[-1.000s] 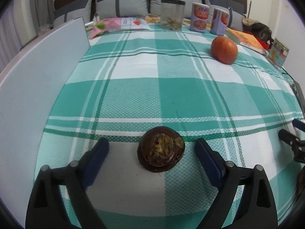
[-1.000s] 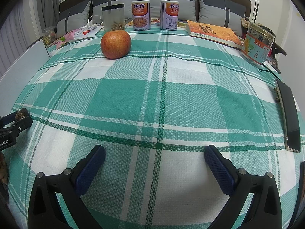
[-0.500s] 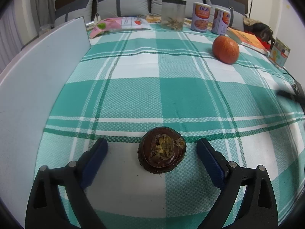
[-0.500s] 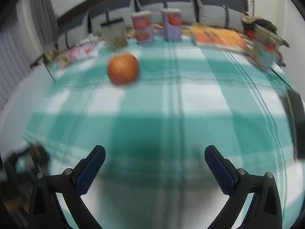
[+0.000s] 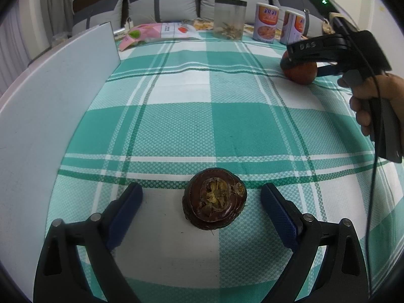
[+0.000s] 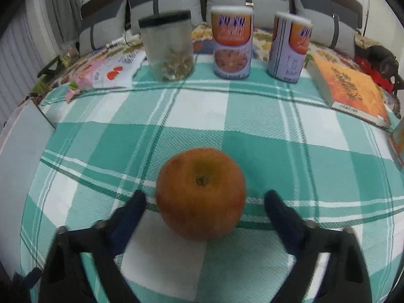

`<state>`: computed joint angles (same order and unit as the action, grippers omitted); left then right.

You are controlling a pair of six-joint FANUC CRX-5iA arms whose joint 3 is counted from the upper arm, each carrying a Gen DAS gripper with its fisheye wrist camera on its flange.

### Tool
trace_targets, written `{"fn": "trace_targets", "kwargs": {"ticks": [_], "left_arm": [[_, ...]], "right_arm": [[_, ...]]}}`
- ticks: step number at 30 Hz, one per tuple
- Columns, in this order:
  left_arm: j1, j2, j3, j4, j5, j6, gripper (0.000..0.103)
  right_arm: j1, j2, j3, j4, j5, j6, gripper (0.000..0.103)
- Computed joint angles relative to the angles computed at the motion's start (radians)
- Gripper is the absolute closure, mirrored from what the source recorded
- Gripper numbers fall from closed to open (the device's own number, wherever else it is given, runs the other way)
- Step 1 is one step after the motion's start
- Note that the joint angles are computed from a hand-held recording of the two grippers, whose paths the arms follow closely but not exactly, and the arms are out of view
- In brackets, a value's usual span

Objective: Organize fruits
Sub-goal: 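Grasp the red apple with the right gripper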

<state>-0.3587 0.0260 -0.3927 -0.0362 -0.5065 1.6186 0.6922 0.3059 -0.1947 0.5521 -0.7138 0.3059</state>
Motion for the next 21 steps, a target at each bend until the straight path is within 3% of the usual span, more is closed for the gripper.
{"fn": "trace_targets", "kwargs": {"ticks": [4, 10, 16, 21], "left_arm": [[0.0, 0.0, 0.0, 0.0, 0.0, 0.001, 0.007], [0.0, 0.0, 0.0, 0.0, 0.0, 0.001, 0.007], [0.0, 0.0, 0.0, 0.0, 0.0, 0.001, 0.007], [0.0, 0.0, 0.0, -0.001, 0.0, 0.001, 0.006]], "right_arm": [[-0.002, -0.029, -0.034, -0.009, 0.026, -0.043, 0.036], [0.053, -0.179, -0.199, -0.01, 0.092, -0.082, 0.036], [0.223, -0.343, -0.366, 0.025, 0.013, -0.175, 0.036], [0.408, -0.413, -0.472, 0.136, -0.09, -0.403, 0.036]]}}
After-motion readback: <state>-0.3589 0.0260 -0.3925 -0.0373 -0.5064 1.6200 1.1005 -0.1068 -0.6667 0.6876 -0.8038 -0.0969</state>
